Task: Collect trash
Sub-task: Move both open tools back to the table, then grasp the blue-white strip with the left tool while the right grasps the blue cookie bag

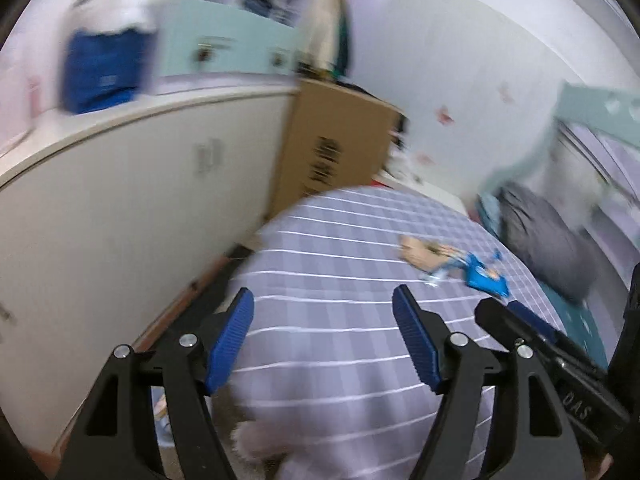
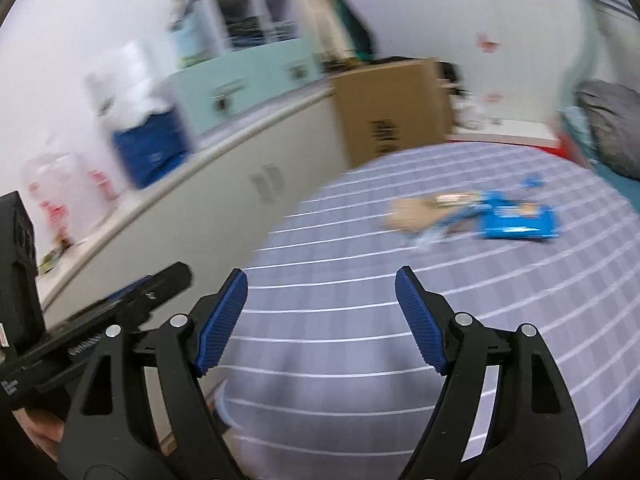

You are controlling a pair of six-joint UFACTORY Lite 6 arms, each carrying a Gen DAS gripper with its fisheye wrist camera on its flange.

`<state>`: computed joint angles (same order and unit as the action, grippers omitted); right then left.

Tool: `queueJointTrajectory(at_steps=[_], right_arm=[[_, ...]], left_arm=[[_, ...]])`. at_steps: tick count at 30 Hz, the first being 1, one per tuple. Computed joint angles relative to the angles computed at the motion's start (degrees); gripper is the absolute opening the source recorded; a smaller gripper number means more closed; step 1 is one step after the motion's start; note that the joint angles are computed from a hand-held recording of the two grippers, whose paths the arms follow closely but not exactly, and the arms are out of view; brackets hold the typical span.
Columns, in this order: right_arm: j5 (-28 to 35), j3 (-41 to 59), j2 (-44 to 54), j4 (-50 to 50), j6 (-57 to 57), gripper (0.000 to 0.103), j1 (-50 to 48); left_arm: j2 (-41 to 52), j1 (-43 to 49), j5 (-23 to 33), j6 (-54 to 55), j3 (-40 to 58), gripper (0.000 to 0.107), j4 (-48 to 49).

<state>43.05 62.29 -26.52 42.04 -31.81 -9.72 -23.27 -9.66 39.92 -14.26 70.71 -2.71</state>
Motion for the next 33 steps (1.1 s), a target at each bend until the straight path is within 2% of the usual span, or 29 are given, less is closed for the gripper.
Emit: queueJointTrajectory(at_steps=[3, 6, 10, 15, 18, 20, 21, 23, 29, 30, 33], right_arm=[[4.85, 2.25, 7.08, 6.42, -11.66, 0.076, -15.48], [6.84, 6.61, 15.45, 8.08, -16.20, 0.076, -23.24], [6.65, 13.10, 24.74, 6.84, -17.34, 0.076, -26.20], [6.02, 20.44, 33.84, 4.92, -16.87, 0.077, -26.87], [5.60, 23.64, 37.82, 3.63, -15.48, 0.077, -26.16], [7.21, 26.58, 40.57, 3.06, -13.98, 0.077, -25.89], [7.00, 28.02, 41.69, 2.18, -13.11, 0.077, -25.39], [6.29, 31.79, 44.46, 0.27, -10.96, 0.077, -24.18], [6.90, 41.86, 52.27, -4.17, -5.22, 0.077, -21.13], [6.49, 41.87, 52.21, -5.15, -4.73, 0.076, -20.67], [4.04, 40.56, 50.79, -10.12, -2.54, 0.042, -18.50]], left_arm=[[10.30, -11.70, -3.30, -8.85, 5.69, 0.070, 9.97], [21.69, -18.95, -4.64, -11.40, 13.70, 0.070, 16.64], [35.40, -23.20, -3.82, -10.34, 24.53, 0.070, 20.33], [49.77, -22.10, 1.48, -4.52, 40.22, 0.070, 15.69], [54.76, -20.86, 4.82, -1.95, 46.79, 0.057, 13.00], [58.54, -20.10, 7.83, 0.72, 51.80, 0.040, 10.52], [60.12, -19.44, 9.37, 2.19, 53.92, 0.038, 8.74], [59.99, -19.23, 8.74, 3.05, 53.73, 0.024, 7.93], [57.68, -19.33, 5.97, 2.25, 49.59, 0.018, 8.70], [56.61, -19.33, 5.30, 2.03, 48.18, 0.018, 8.80], [52.54, -19.61, 2.21, 0.42, 42.64, 0.017, 9.84]])
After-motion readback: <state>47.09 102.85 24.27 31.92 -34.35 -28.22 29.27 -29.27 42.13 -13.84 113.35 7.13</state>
